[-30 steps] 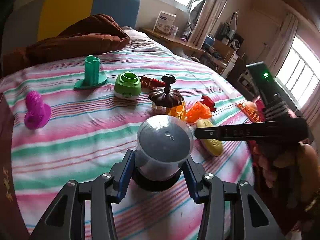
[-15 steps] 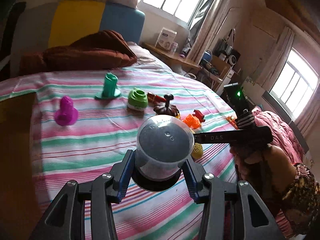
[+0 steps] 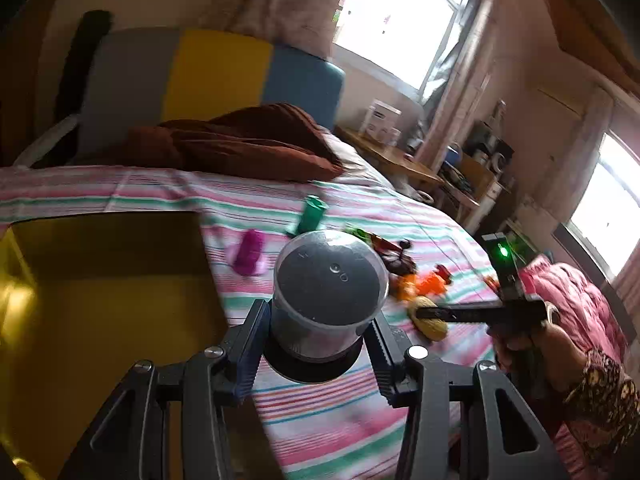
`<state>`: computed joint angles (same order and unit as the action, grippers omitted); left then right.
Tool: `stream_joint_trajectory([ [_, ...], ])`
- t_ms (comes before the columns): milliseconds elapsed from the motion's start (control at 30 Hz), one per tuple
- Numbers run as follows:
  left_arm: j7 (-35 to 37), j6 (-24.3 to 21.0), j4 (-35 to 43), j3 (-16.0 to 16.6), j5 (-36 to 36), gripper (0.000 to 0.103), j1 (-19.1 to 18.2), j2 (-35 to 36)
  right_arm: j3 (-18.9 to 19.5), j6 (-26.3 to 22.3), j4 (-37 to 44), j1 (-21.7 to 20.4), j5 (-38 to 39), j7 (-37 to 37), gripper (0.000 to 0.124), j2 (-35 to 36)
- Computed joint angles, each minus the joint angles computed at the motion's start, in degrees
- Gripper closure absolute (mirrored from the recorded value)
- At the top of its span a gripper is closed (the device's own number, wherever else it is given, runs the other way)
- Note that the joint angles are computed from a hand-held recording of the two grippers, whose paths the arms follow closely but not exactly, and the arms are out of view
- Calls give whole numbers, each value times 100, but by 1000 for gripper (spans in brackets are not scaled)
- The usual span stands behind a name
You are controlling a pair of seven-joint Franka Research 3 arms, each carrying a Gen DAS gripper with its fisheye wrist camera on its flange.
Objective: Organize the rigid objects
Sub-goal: 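Carry the grey cup with the left gripper into the gold tray while the right gripper carries the yellow block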
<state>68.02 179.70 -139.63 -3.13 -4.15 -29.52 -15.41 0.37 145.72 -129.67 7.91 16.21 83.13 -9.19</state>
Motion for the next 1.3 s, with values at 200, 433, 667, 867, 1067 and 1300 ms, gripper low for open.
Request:
stream_joint_trajectory([
  [200,-376,-111,-318,-91,240,55,598,-343,123,127,-114,39,-373,19,89,-56],
  [433,-556,-625,-467,130,326,55,1046,-559,97,233,-315,229,-64,-260,89,-264],
  [667,-251,-1225,-286,484,-214,55,1163,-347,-5,-102,-308,397,861,-404,89,-321],
  [867,59,-1973,285,358,-538,55,1659,191,155,-76,-152,653,1173,-583,89,-367],
  [1067,-334,-2343,584,-48,-221,55,2322,495,206,-45,202,1043,1903,-1002,89,-341],
  [1300,-1527,-2429,657,-475,1481,50,2846,534,393,-156,702,1343,2340,-1262,89,-56],
])
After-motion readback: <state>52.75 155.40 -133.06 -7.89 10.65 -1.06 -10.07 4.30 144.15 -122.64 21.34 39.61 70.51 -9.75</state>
